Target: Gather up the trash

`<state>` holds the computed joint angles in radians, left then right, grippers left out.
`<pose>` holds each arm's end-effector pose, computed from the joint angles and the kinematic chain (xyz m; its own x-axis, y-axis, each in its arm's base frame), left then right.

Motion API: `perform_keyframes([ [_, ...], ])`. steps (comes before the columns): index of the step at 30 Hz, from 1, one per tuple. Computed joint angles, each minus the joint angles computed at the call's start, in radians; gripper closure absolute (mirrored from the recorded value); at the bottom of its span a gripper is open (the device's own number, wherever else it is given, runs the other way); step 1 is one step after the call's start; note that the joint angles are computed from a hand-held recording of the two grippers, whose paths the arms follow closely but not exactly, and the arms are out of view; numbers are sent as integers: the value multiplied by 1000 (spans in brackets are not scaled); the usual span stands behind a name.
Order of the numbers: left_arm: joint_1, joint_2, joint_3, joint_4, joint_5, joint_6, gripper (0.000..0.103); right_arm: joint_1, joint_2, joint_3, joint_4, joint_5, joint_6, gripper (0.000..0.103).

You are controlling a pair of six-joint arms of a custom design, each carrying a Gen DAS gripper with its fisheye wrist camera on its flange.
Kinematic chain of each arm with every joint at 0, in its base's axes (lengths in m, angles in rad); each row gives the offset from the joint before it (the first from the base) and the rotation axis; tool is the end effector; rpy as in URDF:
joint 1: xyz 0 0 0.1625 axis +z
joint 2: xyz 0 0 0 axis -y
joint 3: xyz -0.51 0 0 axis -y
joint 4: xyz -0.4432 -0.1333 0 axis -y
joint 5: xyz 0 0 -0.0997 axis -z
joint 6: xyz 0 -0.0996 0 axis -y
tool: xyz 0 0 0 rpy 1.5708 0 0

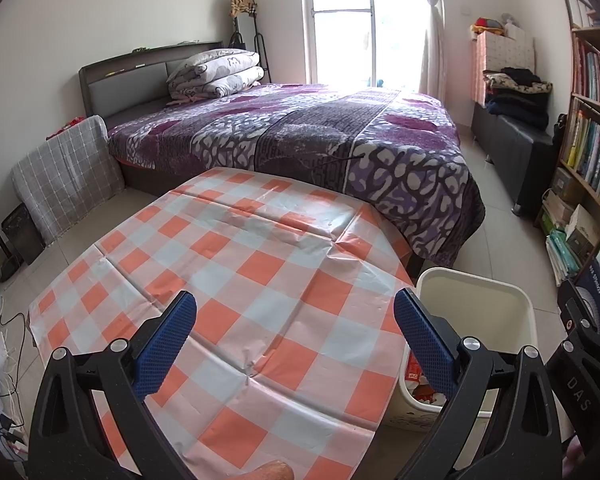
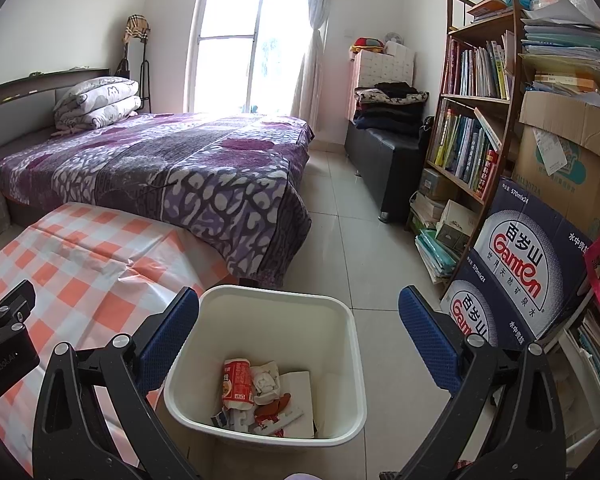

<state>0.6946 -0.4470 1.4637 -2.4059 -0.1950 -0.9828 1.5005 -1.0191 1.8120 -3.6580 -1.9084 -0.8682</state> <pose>-0.4573 -0.6817 -0.0309 -0.6221 -0.3783 -0.6855 0.4292 0.5674 -0.7027 0.0512 -0.7013 0.3514 -0.6084 0.0404 0.7926 -0.6888 0.4691 -0.5527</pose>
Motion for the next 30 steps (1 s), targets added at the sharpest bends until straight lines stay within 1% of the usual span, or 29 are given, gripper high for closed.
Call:
perform_keyframes([
  [30,2,5,-4,0,-4,2,7,0,-1,-1,6,-4,2,7],
])
